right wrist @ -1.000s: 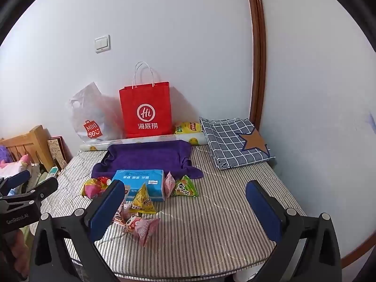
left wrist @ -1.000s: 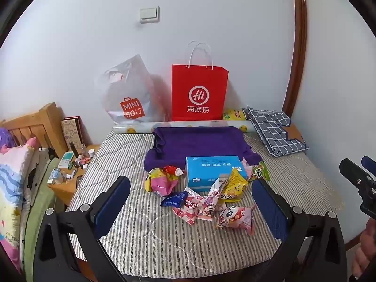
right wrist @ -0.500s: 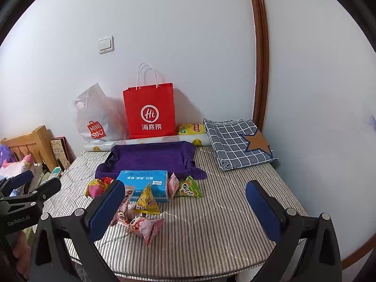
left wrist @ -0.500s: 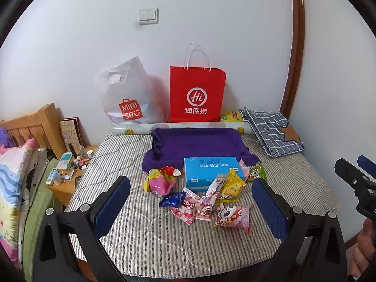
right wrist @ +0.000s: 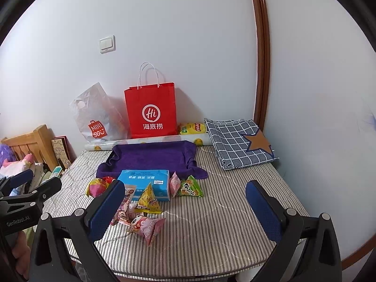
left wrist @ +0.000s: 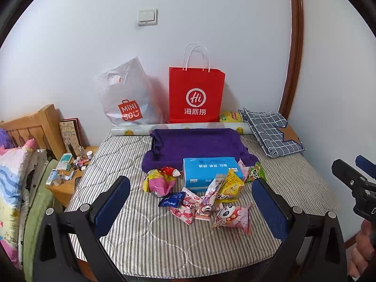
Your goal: Organize snacks
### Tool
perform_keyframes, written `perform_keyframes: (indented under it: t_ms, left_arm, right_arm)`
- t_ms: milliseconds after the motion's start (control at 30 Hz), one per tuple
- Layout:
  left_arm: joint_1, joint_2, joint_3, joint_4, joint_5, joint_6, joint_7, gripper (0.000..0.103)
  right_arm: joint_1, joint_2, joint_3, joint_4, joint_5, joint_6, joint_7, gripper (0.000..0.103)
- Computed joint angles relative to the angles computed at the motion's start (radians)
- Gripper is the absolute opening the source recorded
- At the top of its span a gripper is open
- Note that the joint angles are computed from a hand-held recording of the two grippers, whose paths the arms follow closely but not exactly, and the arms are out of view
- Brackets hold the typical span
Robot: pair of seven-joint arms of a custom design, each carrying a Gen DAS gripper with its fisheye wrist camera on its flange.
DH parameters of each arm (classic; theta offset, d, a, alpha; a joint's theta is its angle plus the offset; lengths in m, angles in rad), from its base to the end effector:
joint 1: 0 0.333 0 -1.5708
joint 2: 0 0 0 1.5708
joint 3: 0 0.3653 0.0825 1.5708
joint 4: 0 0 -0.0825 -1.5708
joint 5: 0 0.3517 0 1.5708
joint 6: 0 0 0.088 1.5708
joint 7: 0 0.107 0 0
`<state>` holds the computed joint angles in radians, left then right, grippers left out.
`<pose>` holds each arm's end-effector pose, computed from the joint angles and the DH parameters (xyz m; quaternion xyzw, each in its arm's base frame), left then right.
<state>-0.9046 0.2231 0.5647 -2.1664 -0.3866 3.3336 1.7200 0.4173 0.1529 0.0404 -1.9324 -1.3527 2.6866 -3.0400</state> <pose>0.5605 -0.1830 0.4973 -0.5770 0.6672 -0.3679 0.2941 0.5293 0.2940 0.5202 -0.5797 0.6540 -0.3463 0.3411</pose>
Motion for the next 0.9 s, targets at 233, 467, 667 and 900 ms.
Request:
perform_keyframes:
  t_ms: [233, 467, 667, 900]
  left_arm:
    - [-0.015, -0.004, 0.016, 0.001, 0.007, -0.006, -0.004, 0.102]
    - [-0.009, -0.005, 0.010, -0.003, 0.014, -0.002, -0.009, 0.102]
    - [-0.012, -0.005, 0.013, -0.003, 0.013, -0.002, -0.010, 0.102]
    - [-0.010, -0.004, 0.009, -0.003, 0.004, -0.001, -0.003, 0.102]
  right_arm:
    - [0.001, -0.001, 0.000, -0.003, -0.006, 0.002, 0.008, 0.103]
    - [0.003, 0.002, 0.000, -0.001, -0.013, 0.002, 0.015, 0.103]
    - [0.002, -0.003, 0.001, -0.006, -0.019, 0.005, 0.019, 0.103]
    - [0.000, -0.004, 0.003, -0.007, -0.019, 0.007, 0.019, 0.103]
